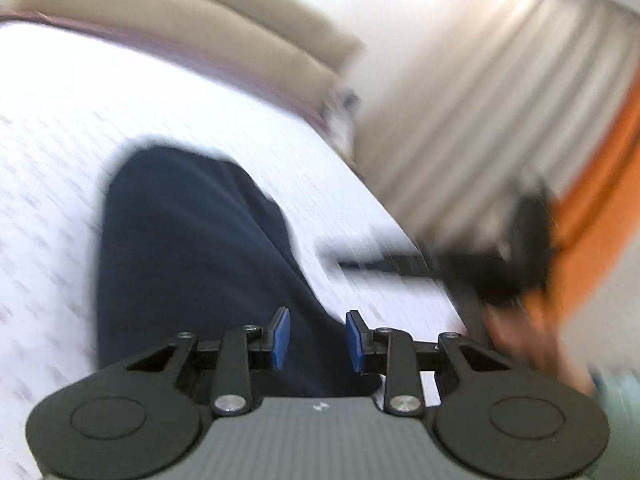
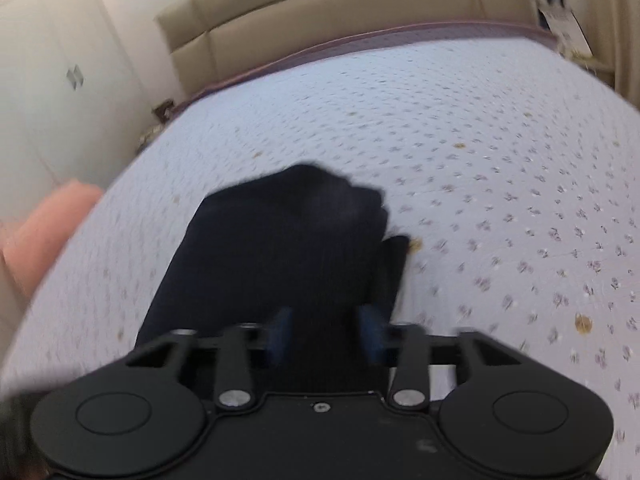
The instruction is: Fold large clothes
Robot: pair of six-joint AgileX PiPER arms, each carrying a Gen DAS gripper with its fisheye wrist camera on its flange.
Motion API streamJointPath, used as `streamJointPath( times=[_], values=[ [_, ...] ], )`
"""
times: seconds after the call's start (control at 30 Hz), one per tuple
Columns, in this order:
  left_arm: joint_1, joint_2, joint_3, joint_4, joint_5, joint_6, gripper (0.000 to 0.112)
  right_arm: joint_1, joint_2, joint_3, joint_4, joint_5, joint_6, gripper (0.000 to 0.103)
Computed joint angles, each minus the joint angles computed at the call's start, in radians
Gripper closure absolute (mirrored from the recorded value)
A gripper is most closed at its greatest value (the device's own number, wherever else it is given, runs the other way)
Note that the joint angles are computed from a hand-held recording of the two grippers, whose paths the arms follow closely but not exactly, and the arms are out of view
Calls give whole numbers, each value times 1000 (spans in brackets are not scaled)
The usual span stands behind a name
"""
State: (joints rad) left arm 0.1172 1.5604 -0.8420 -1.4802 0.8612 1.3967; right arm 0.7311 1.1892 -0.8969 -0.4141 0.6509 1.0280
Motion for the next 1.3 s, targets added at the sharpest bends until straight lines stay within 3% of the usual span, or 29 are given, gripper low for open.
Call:
streamJointPath(
  times=[0.03,0.1,0.17,0.2,0.23,0.3,0.37,0.47,0.5,0.53,0.57,0.7,0.8,0.93,0.97,1.03,1.1,1.13,1.17,1.23,1.3],
  values=[
    [-2,30,-29,-4,-21,-2,80,60,24,-6,-60,29,69,93],
    [-10,106,-89,63,-51,-29,85,142,86,-5,-119,84,149,94],
    [-9,138,-80,87,-61,25,93,163,123,27,-83,100,143,103],
    [4,125,-54,98,-67,48,103,163,126,54,-57,98,140,103],
    [19,117,-37,114,-69,56,104,172,118,84,-47,106,152,103],
    [109,132,-39,152,15,52,107,180,58,154,-35,81,176,103],
    [151,111,-24,176,51,41,107,181,42,138,-7,123,145,103],
    [162,61,-33,236,46,-3,106,170,37,53,8,224,83,103],
    [158,40,-31,249,44,-10,104,148,25,32,1,214,64,99],
    [149,28,-36,266,35,-17,104,121,20,8,-10,183,39,86],
    [128,32,-47,280,13,-17,103,91,26,-17,-17,138,5,84],
    [89,66,-57,255,-8,-23,104,-10,193,-156,16,-137,-243,84],
    [74,82,-58,234,-18,-10,104,-68,385,-271,208,-305,-530,84],
    [92,99,-49,199,-4,30,104,-104,590,-407,244,-303,-693,94],
    [104,110,-55,194,11,33,104,-126,606,-413,299,-303,-753,103],
    [130,137,-80,206,64,20,104,-169,619,-428,398,-293,-842,103],
    [145,154,-97,219,98,18,104,-185,630,-464,341,-255,-775,103],
    [152,161,-109,234,119,8,104,-202,644,-517,281,-191,-727,103],
    [159,164,-123,252,136,-5,104,-218,643,-544,261,-149,-705,93],
    [168,161,-150,286,165,-17,102,-248,625,-570,342,-153,-719,93],
    [169,158,-176,317,184,-31,99,-250,630,-619,495,-163,-860,92]
  ],
)
